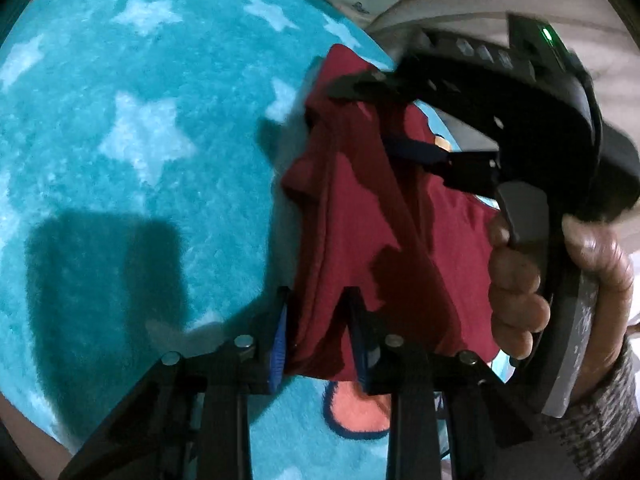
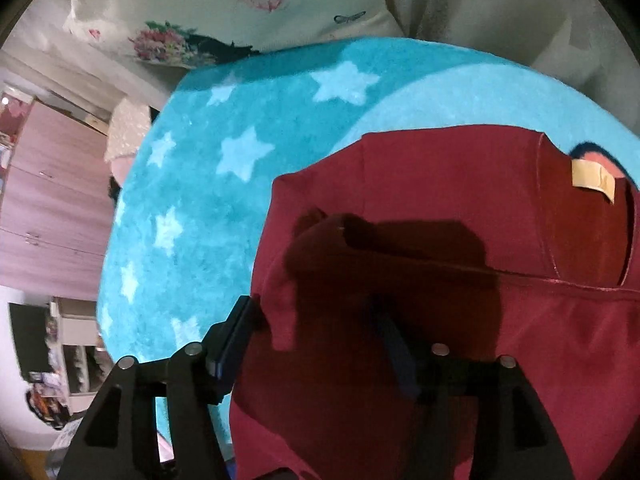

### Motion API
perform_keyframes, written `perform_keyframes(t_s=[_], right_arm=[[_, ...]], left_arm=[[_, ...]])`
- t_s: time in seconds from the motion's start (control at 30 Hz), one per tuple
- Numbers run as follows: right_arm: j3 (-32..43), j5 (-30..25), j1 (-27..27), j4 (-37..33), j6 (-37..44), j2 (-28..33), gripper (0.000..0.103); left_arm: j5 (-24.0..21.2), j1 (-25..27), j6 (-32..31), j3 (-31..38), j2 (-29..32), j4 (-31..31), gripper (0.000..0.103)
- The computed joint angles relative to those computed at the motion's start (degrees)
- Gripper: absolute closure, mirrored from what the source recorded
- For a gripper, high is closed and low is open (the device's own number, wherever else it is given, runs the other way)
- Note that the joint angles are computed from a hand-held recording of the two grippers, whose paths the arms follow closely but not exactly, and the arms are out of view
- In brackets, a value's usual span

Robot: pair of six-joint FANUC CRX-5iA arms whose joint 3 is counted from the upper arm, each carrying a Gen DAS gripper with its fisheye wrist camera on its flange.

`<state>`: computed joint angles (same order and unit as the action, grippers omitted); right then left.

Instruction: Fold small clothes

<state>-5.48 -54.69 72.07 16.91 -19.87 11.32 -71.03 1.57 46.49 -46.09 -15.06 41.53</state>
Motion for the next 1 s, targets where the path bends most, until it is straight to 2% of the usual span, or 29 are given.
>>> perform_keyframes(t_s=[0.1, 0.13, 0.2, 0.23, 0.3, 0.33, 0.4, 0.43, 0.5, 0.57, 0.73, 0.8, 0.87, 0.93, 1.0], right_arm=[[7.1, -5.5, -1.5, -3.4, 5.0, 4.5, 0.019], [9.6, -7.6, -1.9, -4.3, 7.4, 6.4, 0.018], [17.1, -16.6, -1.9, -5.9, 14.1, 11.7, 0.018], [22.5, -23.0, -1.6, -6.1, 17.9, 15.6, 0.019], [28.5, -30.7, -0.7, -5.0, 20.7, 20.5, 0.027], [29.8, -32.9, 0.0, -3.3, 20.5, 21.9, 0.031], [29.3, -34.8, 1.5, -0.2, 17.9, 22.3, 0.057], [27.7, -34.1, 1.9, 0.5, 16.7, 21.4, 0.061], [20.4, -28.1, 2.9, 2.0, 11.1, 16.0, 0.076], [12.4, -21.2, 3.9, 3.8, 4.6, 9.6, 0.078], [-0.8, -11.4, 7.0, 11.2, -8.3, -1.0, 0.08], [-4.8, -9.0, 8.5, 15.0, -13.4, -4.4, 0.08], [-7.9, -7.8, 9.8, 18.2, -17.5, -7.0, 0.08], [-12.3, -8.2, 12.4, 21.6, -22.9, -10.9, 0.08], [-17.4, -10.8, 16.6, 24.2, -29.0, -16.0, 0.081]], left_arm=[[-2.0, 1.1, -1.3, 0.0, 0.5, 0.2, 0.077], [-3.1, 1.9, -2.0, 0.2, 0.7, 0.4, 0.077], [-4.9, 3.5, -2.9, 0.3, 0.7, 0.1, 0.077], [-6.0, 4.6, -3.3, 0.3, 0.7, -0.1, 0.077], [-7.9, 7.0, -3.6, 0.0, 0.4, 0.0, 0.077], [-8.2, 7.9, -3.9, -0.2, -0.2, -0.1, 0.077], [-8.4, 9.1, -4.5, -0.6, -1.6, -0.2, 0.077], [-8.8, 10.1, -5.1, -0.8, -2.1, -0.2, 0.077], [-9.2, 10.8, -5.1, -1.3, -3.4, 0.1, 0.077], [-9.5, 11.5, -4.7, -1.8, -4.8, 0.0, 0.077], [-9.2, 10.5, -0.7, -3.9, -12.1, 0.1, 0.077], [-9.4, 10.3, 1.0, -4.6, -15.2, 0.1, 0.077], [-12.6, 12.9, 1.7, -4.9, -19.0, -0.5, 0.077], [-13.6, 13.2, 3.0, -5.5, -21.7, -0.2, 0.077], [-14.2, 12.1, 5.3, -6.2, -24.3, 0.1, 0.077]])
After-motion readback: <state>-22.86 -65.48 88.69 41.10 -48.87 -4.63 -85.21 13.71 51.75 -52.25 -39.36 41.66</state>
